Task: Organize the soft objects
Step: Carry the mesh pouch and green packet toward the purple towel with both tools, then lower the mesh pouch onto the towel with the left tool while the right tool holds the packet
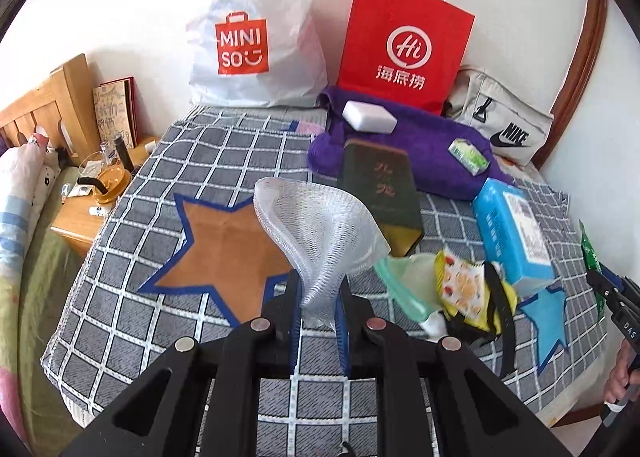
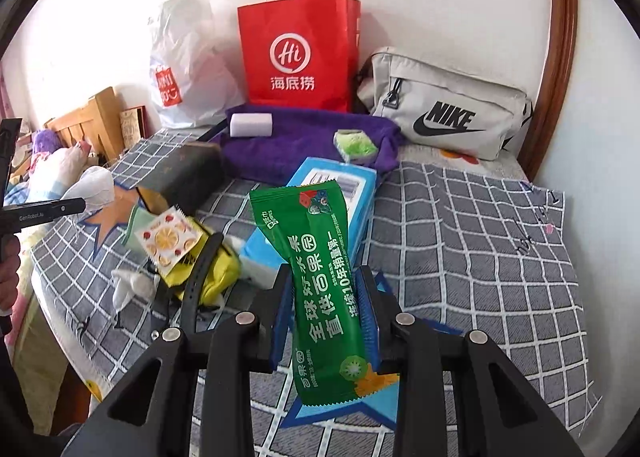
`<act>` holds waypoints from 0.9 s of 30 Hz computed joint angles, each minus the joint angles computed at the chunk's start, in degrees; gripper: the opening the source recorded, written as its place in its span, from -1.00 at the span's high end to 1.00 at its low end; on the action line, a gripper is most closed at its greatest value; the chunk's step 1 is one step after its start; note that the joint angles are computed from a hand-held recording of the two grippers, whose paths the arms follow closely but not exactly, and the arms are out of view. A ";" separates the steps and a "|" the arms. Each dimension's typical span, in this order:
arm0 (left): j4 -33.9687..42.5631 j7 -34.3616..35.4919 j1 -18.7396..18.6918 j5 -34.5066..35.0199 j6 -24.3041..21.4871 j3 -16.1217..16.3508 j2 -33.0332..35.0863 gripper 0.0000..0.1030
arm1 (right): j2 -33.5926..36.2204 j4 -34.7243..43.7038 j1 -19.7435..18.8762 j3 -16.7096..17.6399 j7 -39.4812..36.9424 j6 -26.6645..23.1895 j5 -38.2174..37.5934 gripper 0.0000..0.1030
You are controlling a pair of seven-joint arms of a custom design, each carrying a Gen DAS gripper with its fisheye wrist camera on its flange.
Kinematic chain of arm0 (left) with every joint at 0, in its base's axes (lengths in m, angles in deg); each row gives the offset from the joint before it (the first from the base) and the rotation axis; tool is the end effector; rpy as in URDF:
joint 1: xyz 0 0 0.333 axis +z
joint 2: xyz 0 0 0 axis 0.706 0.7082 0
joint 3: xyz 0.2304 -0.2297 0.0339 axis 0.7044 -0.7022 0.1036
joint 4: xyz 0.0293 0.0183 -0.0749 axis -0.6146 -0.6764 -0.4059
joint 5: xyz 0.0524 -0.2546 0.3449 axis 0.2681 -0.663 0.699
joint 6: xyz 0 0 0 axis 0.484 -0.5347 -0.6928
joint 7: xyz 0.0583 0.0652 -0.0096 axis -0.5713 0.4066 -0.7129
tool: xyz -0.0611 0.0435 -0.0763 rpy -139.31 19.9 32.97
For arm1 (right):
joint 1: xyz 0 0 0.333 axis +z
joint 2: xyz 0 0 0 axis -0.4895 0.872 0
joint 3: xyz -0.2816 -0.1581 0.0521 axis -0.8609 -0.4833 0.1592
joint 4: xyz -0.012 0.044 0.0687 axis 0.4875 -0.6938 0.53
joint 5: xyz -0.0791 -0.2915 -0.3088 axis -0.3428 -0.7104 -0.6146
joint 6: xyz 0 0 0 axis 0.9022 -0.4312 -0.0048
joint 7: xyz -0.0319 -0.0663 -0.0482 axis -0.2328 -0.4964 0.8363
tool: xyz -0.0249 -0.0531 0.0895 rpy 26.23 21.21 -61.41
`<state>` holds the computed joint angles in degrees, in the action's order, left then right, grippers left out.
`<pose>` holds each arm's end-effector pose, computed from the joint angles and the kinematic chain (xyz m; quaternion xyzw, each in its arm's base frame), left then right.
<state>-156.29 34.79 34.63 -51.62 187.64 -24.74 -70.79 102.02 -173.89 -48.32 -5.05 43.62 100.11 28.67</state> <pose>0.6645 -0.1460 0.4178 -0.7122 0.6154 -0.2692 0.2041 0.6697 0.0975 0.3699 -0.7121 0.5568 -0.2484 0.3482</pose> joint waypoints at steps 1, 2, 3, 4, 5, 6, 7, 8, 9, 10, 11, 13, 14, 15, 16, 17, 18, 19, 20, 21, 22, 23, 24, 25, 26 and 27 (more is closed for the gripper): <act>0.58 0.62 0.34 -0.83 -0.01 -0.38 0.20 0.72 | 0.05 0.43 0.16 -0.19 0.16 -0.21 0.18 0.40; 1.08 0.84 0.42 -1.29 -0.10 -0.50 0.37 0.72 | 0.16 1.02 0.53 -0.59 0.30 -0.49 0.42 0.40; 1.71 0.82 0.34 -1.44 -0.29 -0.41 0.60 0.72 | 0.36 1.82 0.77 -0.82 0.31 -0.95 0.74 0.40; 2.42 0.69 0.23 -1.50 -0.59 -0.28 0.90 0.72 | 0.45 2.25 0.99 -1.01 0.16 -1.22 1.13 0.40; 3.03 0.67 0.17 -1.64 -0.93 -0.24 1.17 0.72 | 0.64 2.89 1.06 -1.03 -0.12 -1.71 1.58 0.40; 3.82 0.72 0.20 -1.95 -1.31 -0.25 1.56 0.72 | 1.02 3.88 0.87 -0.70 -0.67 -2.51 2.15 0.40; 4.62 0.90 0.32 -2.52 -1.63 -0.37 2.00 0.72 | 1.22 4.45 1.07 -0.78 -1.27 -2.91 2.84 0.40; 5.31 1.25 0.46 -3.17 -1.79 -0.57 2.41 0.72 | 1.52 5.46 1.71 -1.30 -1.75 -3.48 3.50 0.40; 6.04 1.80 0.70 -4.07 -1.83 -0.84 2.88 0.72 | 1.72 6.21 2.40 -1.91 -2.19 -3.88 4.12 0.40; 6.91 2.34 0.87 -4.94 -2.10 -1.05 3.41 0.72 | 1.97 7.02 3.12 -2.55 -2.61 -4.34 4.73 0.40; 7.61 2.78 0.92 -5.59 -2.45 -1.12 3.84 0.72 | 2.29 7.89 3.81 -3.16 -3.02 -4.73 5.35 0.40; 9.77 3.62 0.91 -6.68 -3.70 -1.18 5.12 0.72 | 3.13 9.99 5.16 -4.32 -3.67 -5.69 6.76 0.40; 10.56 4.11 0.94 -7.24 -4.16 -1.25 5.59 0.72 | 3.37 10.80 5.96 -5.02 -3.87 -6.14 7.44 0.40; 11.71 4.80 1.14 -8.09 -4.78 -1.49 6.29 0.72 | 3.92 12.01 6.68 -5.63 -4.20 -6.59 8.09 0.40; 12.51 5.26 1.24 -8.79 -5.07 -1.58 6.79 0.72 | 4.38 12.95 7.33 -6.16 -4.59 -6.84 8.73 0.40; 13.09 5.64 1.28 -9.32 -5.25 -1.58 7.14 0.72 | 4.87 13.98 7.91 -6.60 -5.06 -7.22 9.35 0.40; 13.97 5.93 1.23 -9.67 -5.48 -1.50 7.68 0.72 | 5.46 15.20 8.61 -7.10 -5.54 -7.61 9.90 0.40; 14.91 6.05 1.07 -9.81 -5.79 -1.29 8.25 0.72 | 5.81 15.91 9.08 -7.44 -6.10 -7.85 10.51 0.40; 15.72 6.23 0.96 -9.98 -6.14 -1.16 8.74 0.72 | 6.48 17.19 9.54 -7.66 -6.77 -8.37 11.01 0.40; 16.71 6.44 0.94 -10.26 -6.46 -1.11 9.35 0.72 | 6.87 18.07 10.21 -8.17 -7.21 -8.77 11.46 0.40; 17.78 6.88 1.05 -10.73 -6.86 -1.22 10.02 0.72 | 7.37 19.21 11.45 -9.32 -7.28 -9.07 11.63 0.40; 18.72 7.29 1.09 -11.11 -7.18 -1.30 10.59 0.72 | 7.74 20.09 12.47 -10.30 -7.31 -9.38 11.80 0.40; 19.90 7.75 1.14 -11.48 -7.60 -1.37 11.33 0.72 | 8.46 21.56 13.49 -11.20 -7.42 -9.99 11.83 0.40; 21.25 8.04 1.11 -11.80 -8.17 -1.35 12.17 0.72 | 9.06 22.74 14.03 -11.61 -7.73 -10.46 12.06 0.40; 22.53 8.52 1.21 -12.26 -8.73 -1.48 12.98 0.72 | 9.59 23.74 14.41 -11.90 -8.06 -10.84 12.36 0.40; 23.99 9.24 1.43 -12.90 -9.32 -1.77 13.94 0.72 | 10.35 25.10 14.83 -12.15 -8.41 -11.30 12.61 0.40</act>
<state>-132.30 44.03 36.06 -64.52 178.31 -26.51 -56.84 112.38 -148.79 -33.49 -17.20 35.21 88.81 41.28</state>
